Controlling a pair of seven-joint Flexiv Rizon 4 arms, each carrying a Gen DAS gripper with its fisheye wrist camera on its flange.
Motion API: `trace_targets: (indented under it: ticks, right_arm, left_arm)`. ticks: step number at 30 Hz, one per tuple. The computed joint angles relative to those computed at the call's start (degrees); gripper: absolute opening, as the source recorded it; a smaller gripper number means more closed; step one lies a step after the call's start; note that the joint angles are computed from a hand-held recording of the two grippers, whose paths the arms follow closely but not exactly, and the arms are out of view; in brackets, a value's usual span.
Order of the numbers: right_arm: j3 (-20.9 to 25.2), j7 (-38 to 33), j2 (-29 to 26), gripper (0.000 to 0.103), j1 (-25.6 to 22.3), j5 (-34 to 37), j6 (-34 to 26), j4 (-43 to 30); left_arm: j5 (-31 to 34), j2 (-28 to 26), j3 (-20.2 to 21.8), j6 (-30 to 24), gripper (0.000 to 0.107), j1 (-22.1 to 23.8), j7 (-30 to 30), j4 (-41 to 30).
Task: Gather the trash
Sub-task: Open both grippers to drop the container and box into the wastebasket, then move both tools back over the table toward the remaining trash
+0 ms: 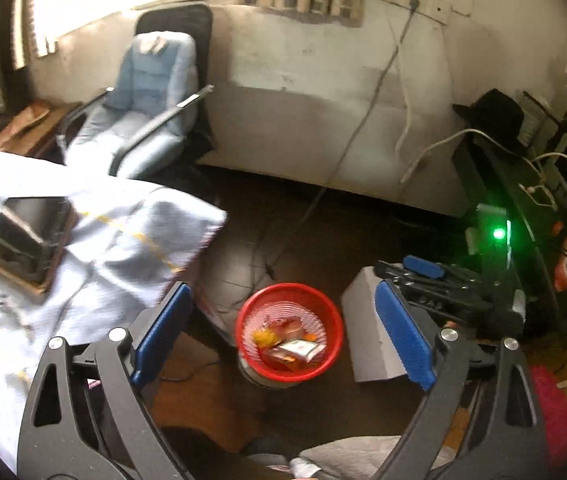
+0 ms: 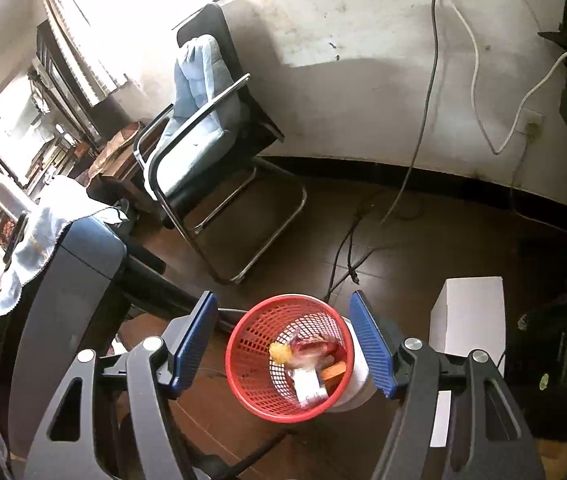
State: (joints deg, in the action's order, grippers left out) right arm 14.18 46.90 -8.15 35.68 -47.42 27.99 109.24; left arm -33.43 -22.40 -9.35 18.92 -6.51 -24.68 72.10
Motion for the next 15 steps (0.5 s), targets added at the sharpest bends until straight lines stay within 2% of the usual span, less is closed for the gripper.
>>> trace_targets:
  ticks: [6,15]
  right_arm:
    - [-0.53,-2.89,-1.46,0.067,0.53,-1.07,-0.31,-2.76]
    - [-1.43,-8.38,-3.97,0.067,2.92,-2.78,-4.54,-9.57]
  left_arm:
    - [-0.74,-1.69,0.56,-0.52,0.09,1.78,-4.13,-3.18]
    - [-3.67,-1.94,0.67,0.67,0.091,5.19,-5.41,-4.18]
